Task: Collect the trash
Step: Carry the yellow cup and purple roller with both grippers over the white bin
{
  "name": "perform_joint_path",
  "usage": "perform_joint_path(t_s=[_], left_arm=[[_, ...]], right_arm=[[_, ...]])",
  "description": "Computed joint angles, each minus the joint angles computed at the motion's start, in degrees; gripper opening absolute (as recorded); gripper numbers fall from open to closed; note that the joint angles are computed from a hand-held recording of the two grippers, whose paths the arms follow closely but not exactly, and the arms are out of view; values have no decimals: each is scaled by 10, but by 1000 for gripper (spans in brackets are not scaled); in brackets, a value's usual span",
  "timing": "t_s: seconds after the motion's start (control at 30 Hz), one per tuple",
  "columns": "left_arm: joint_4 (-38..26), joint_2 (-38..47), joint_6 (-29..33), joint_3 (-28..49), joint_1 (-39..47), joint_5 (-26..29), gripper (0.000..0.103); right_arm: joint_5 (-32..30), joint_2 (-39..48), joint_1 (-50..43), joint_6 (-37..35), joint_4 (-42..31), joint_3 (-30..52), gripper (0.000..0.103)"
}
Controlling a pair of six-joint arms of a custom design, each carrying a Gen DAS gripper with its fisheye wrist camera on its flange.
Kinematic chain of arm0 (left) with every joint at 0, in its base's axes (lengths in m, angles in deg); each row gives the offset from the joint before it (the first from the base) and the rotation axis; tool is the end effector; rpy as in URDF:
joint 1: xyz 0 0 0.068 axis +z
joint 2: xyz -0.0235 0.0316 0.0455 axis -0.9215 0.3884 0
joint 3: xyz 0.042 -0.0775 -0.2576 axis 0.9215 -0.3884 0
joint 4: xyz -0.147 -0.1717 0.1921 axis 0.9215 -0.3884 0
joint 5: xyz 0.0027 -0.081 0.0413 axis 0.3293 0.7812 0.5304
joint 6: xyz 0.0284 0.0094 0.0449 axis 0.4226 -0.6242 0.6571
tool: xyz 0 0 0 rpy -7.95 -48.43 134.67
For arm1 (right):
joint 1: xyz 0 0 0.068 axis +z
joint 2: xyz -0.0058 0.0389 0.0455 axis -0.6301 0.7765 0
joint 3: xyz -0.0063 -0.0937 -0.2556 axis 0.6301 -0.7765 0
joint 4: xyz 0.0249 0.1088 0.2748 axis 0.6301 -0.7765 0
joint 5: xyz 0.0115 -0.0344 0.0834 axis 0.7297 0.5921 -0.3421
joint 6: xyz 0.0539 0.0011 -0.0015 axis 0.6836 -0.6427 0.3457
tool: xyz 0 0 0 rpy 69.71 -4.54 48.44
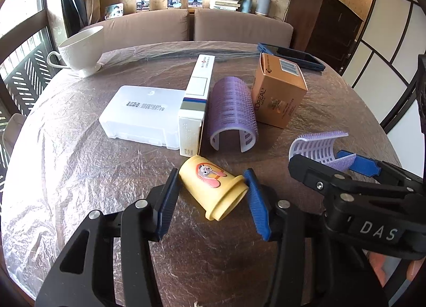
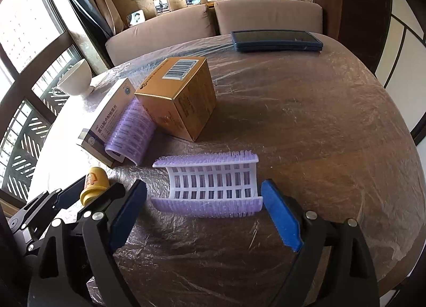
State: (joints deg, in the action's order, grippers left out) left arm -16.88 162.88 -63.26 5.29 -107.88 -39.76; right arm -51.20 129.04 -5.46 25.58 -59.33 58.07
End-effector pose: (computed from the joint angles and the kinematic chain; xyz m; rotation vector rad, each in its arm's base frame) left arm 0.2548 -0.2190 0.1934 0.6437 2.4401 -0.3629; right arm 0.1756 0.1039 0.2368 0.5057 2.5085 0.1752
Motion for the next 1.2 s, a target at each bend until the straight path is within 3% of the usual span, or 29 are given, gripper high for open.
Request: perform_joint_path(t_s=[0.13, 0.2, 0.23, 0.6, 1.2], left_arm=[[-3, -16, -3, -14, 3, -1, 51], [-3, -23, -1, -21, 5, -2, 51], [-4, -26, 0, -24, 5, -4, 51], [-15, -67, -14, -45, 25, 11, 51], [-48, -156, -41, -86, 12, 12, 51]], right_arm=[[12, 2, 13, 2, -3, 1, 87], [20, 2, 22, 6, -6, 1, 75], [21, 3, 24, 5, -6, 2, 74], [58, -26, 68, 21, -47, 19, 74], [85, -91, 157, 114, -132, 30, 74]])
